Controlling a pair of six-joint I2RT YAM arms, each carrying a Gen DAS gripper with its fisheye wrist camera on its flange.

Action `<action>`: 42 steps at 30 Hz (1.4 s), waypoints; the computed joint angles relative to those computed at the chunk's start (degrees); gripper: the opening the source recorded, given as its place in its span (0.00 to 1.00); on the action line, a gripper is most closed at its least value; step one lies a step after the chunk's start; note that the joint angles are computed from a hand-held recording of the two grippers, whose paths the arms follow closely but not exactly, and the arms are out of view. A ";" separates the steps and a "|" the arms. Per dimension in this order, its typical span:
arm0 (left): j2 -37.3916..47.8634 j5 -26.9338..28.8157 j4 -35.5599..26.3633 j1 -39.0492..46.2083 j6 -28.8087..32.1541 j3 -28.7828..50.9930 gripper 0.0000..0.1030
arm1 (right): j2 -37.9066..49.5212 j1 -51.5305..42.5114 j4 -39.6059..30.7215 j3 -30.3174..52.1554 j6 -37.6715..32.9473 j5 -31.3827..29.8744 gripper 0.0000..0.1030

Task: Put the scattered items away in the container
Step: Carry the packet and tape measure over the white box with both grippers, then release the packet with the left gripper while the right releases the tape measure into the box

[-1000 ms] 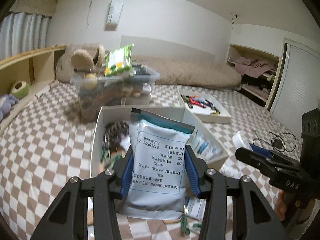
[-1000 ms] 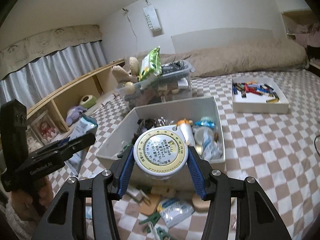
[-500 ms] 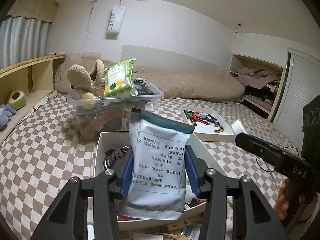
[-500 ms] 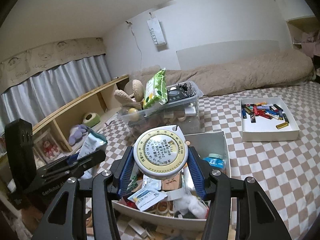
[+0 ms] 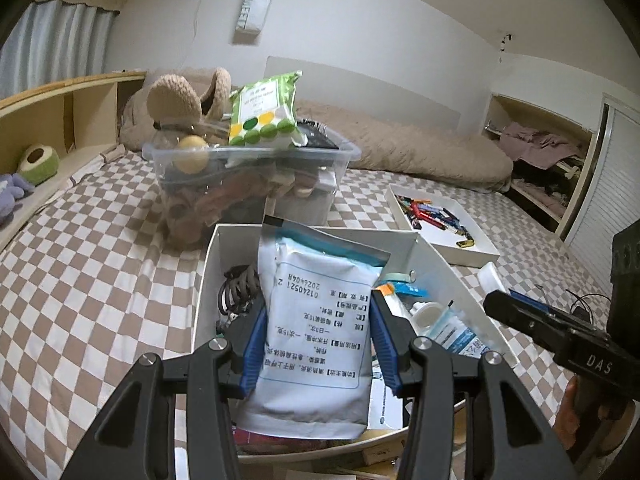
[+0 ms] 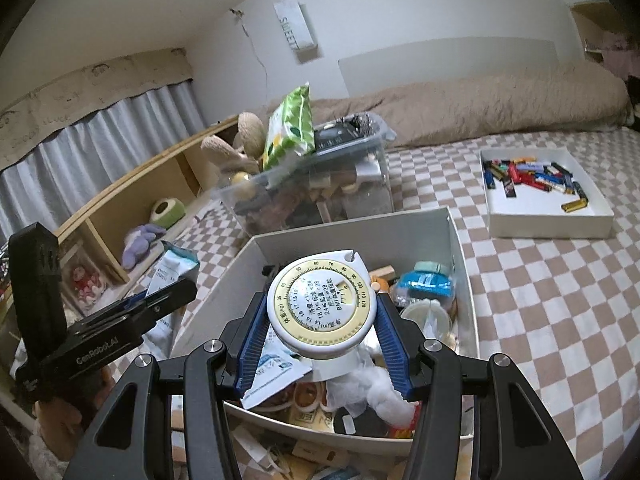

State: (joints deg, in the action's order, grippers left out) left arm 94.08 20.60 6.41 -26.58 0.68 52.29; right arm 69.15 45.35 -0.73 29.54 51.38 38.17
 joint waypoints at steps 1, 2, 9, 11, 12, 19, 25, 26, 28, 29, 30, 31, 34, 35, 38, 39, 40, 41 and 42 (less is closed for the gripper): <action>0.52 -0.30 0.20 -0.17 -0.01 0.07 0.46 | 0.75 -0.38 0.80 -0.17 -0.14 -0.72 0.52; 1.13 -0.68 0.32 -0.34 -0.08 0.21 0.46 | 1.49 -0.73 1.60 -0.32 -0.24 -1.46 0.52; 5.21 -2.11 -0.10 -0.51 -0.33 2.04 0.48 | 6.84 -2.15 5.43 0.17 -1.13 -5.53 0.52; 6.38 -2.88 -0.58 -0.33 -0.66 2.76 0.51 | 7.58 -1.93 5.66 0.42 -1.27 -5.89 0.52; 6.87 -3.60 -0.86 -0.33 -0.64 3.06 0.56 | 7.73 -1.95 5.74 0.39 -1.34 -6.00 0.52; 7.46 -5.88 -0.20 -0.39 -0.57 2.44 0.85 | 7.62 -3.34 5.32 -0.34 -0.80 -6.93 0.52; 7.45 -5.94 -0.29 -1.06 -0.01 2.17 0.85 | 7.83 -4.44 4.19 -0.79 -0.04 -7.65 0.52; 7.45 -5.97 -0.24 -1.18 0.08 2.10 0.85 | 8.00 -4.47 3.76 -0.65 0.16 -7.61 0.52; 7.48 -5.93 -0.37 -1.39 0.30 2.14 0.85 | 8.30 -4.53 2.98 -0.46 0.51 -7.58 0.52; 7.49 -5.93 -0.41 -1.46 0.41 2.17 0.85 | 8.40 -4.50 2.47 -0.29 0.71 -7.51 0.52; 7.43 -5.94 -0.39 -1.53 0.49 2.11 0.85 | 8.43 -4.42 1.88 -0.19 0.95 -7.38 0.52; 7.38 -5.93 -0.38 -1.59 0.52 2.09 0.85 | 8.39 -4.34 1.34 -0.14 1.20 -7.26 0.52; 7.22 -5.79 -0.34 -1.67 0.60 1.98 0.85 | 8.12 -4.51 0.85 -0.36 1.63 -7.37 0.52; 7.13 -5.74 -0.26 -1.66 0.63 1.84 0.85 | 8.06 -4.69 0.73 -0.44 1.69 -7.55 0.53; 7.06 -5.62 -0.42 -1.61 0.56 1.84 0.85 | 7.94 -5.06 1.16 -0.76 1.46 -7.83 0.70; 7.03 -5.54 -0.50 -1.59 0.48 1.84 0.85 | 7.73 -4.60 1.34 -1.01 1.70 -6.72 0.80; 6.99 -5.47 -0.58 -1.59 0.44 1.85 0.85 | 7.62 -4.08 1.15 -1.04 2.04 -5.52 0.82; 6.94 -5.38 -0.70 -1.56 0.39 1.88 0.85 | 7.51 -3.88 0.93 -1.01 2.07 -5.00 0.82; 6.87 -5.38 -0.72 -1.53 0.34 1.83 0.85 | 7.30 -3.89 0.95 -1.12 1.84 -5.08 0.82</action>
State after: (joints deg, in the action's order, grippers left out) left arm 100.96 15.22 5.69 -28.11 1.02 54.12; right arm 76.45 41.45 0.22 28.42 53.22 33.09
